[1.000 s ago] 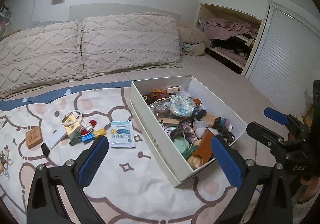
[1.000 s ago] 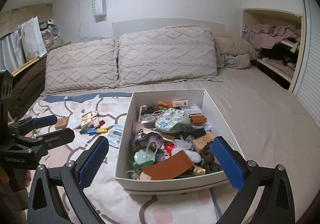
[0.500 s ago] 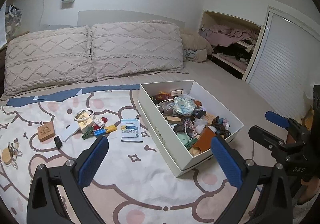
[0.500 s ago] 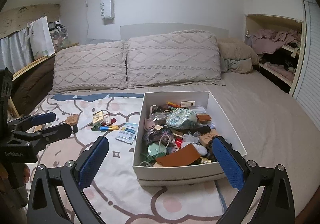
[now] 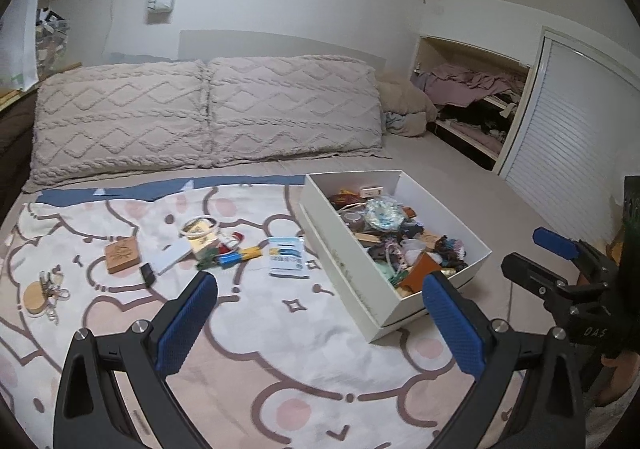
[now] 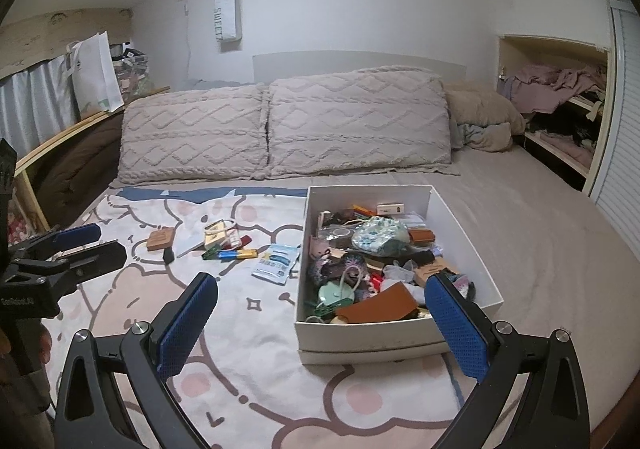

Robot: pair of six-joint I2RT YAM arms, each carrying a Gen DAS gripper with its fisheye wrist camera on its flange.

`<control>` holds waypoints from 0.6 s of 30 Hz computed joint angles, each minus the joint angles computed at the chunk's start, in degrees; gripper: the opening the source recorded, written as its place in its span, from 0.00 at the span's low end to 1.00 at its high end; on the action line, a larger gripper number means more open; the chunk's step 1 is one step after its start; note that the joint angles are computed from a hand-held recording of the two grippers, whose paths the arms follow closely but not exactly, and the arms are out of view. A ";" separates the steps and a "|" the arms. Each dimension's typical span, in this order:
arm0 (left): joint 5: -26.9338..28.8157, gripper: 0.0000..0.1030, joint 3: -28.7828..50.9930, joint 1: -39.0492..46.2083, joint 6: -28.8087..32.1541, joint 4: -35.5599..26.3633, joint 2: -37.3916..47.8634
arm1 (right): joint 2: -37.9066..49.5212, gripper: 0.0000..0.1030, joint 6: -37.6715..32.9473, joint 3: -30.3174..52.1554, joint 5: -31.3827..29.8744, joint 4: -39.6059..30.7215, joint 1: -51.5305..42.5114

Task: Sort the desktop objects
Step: 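Pull both tools back from the storage box toward the items on the bedspread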

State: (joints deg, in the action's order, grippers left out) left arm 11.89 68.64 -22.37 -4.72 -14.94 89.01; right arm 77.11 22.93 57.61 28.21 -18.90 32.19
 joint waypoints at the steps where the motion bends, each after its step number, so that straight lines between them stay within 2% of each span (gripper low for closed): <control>1: 0.35 1.00 -0.47 0.63 0.08 -0.11 -0.53 | 0.28 1.00 0.22 0.21 0.23 -0.03 0.55; 18: 4.05 1.00 -6.09 11.77 3.40 -2.08 -7.52 | 8.34 1.00 2.44 5.97 0.82 2.19 8.43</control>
State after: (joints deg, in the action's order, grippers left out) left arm 15.94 62.55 -10.60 -1.32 -17.02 81.49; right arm 85.45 25.37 63.58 29.03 -16.71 40.62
